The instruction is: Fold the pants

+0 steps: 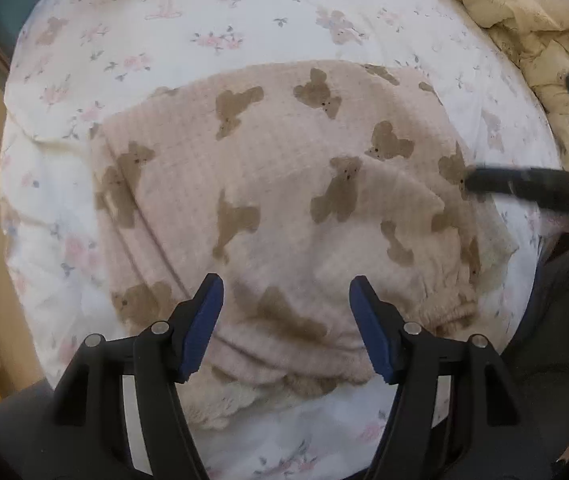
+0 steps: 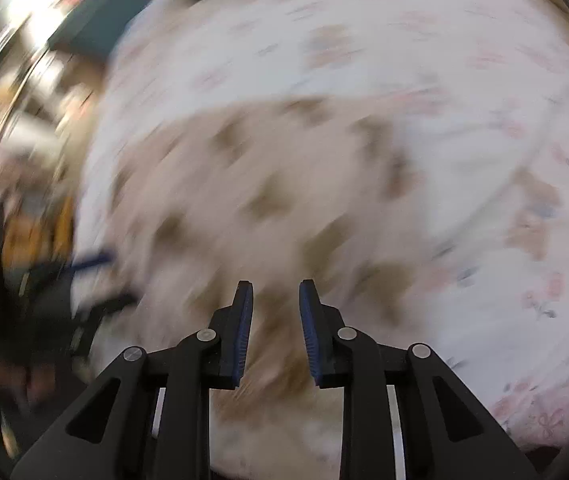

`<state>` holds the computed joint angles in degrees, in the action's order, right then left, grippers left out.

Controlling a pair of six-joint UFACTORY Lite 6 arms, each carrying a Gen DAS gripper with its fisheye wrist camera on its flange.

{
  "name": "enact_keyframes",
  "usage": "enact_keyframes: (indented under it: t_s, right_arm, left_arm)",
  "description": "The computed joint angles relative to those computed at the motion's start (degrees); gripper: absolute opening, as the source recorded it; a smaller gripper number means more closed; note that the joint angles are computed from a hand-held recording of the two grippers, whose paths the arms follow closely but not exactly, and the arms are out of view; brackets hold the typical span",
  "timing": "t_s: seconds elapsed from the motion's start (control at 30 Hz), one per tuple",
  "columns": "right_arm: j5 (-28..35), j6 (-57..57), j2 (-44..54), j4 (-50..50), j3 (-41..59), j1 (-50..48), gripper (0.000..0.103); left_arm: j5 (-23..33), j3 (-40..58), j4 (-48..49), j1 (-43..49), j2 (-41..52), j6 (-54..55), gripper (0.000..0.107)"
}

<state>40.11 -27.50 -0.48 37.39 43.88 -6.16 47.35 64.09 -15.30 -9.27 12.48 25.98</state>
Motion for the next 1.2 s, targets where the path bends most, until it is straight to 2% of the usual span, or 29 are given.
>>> enact_keyframes:
  t_s: [0.07, 0.17, 0.27, 0.3, 0.37, 0.4, 0.5, 0.63, 0.8, 0.97, 1.07, 1.2]
  right_arm:
    - [-1.41, -0.28, 4.70, 2.54, 1.73, -3.56, 0.027]
    - [-6.38, 3.79, 5.05, -1.34, 0.81, -2.83, 0.027]
    - [-4.26, 0.60, 9.97, 1.46, 2.86, -4.89, 0.027]
    - [-4.10, 0.82, 11.18, 1.37, 3.66, -3.96, 0.024]
    - [-4.41, 1.41, 10.80, 0.27, 3.13, -3.26, 0.002]
    - [-5.07, 2.00, 10.37, -0.79, 3.33, -3.09, 0.002]
    - [-8.05, 8.29, 5.88, -7.16, 2.61, -2.72, 0.002]
    - [-5.98, 5.99, 9.40, -4.64, 3.61, -3.85, 0.004]
    - [-3.19, -0.24, 2.03, 0.31, 0.22, -7.94, 0.008]
    - [1.16, -6.00, -1.43, 6.06, -1.69, -14.26, 0.008]
    - [2.09, -6.46, -2.14, 7.11, -1.13, -14.59, 0.008]
    - [3.88, -7.89, -1.82, 8.91, 0.76, -14.98, 0.012]
  left_arm:
    - [0.00, -0.06, 1.69, -0.84, 2.79, -1.37, 0.062]
    - [-2.43, -2.29, 7.45, -2.31, 4.33, -4.97, 0.062]
    - [-3.79, -4.01, 9.26, -3.26, 2.87, -4.74, 0.063]
    - [-3.96, -4.01, 9.48, -3.67, 2.91, -5.00, 0.063]
    - [-3.82, -3.88, 9.07, -2.97, 3.09, -4.47, 0.064]
    - [-3.81, -3.70, 9.05, -3.09, 3.37, -4.76, 0.064]
    - [-5.46, -4.42, 10.16, -5.33, 3.68, -6.48, 0.064]
    - [-9.02, -8.52, 13.01, -7.52, 1.27, -9.79, 0.064]
    - [-6.46, -7.27, 11.41, -8.24, -3.19, -11.17, 0.064]
    - [-7.84, -4.06, 8.38, -3.21, -6.02, -10.60, 0.064]
    - [-7.73, 0.35, 9.38, 0.39, -3.79, -14.33, 0.064]
    - [-4.78, 9.49, 5.91, 8.01, 2.67, -12.75, 0.064]
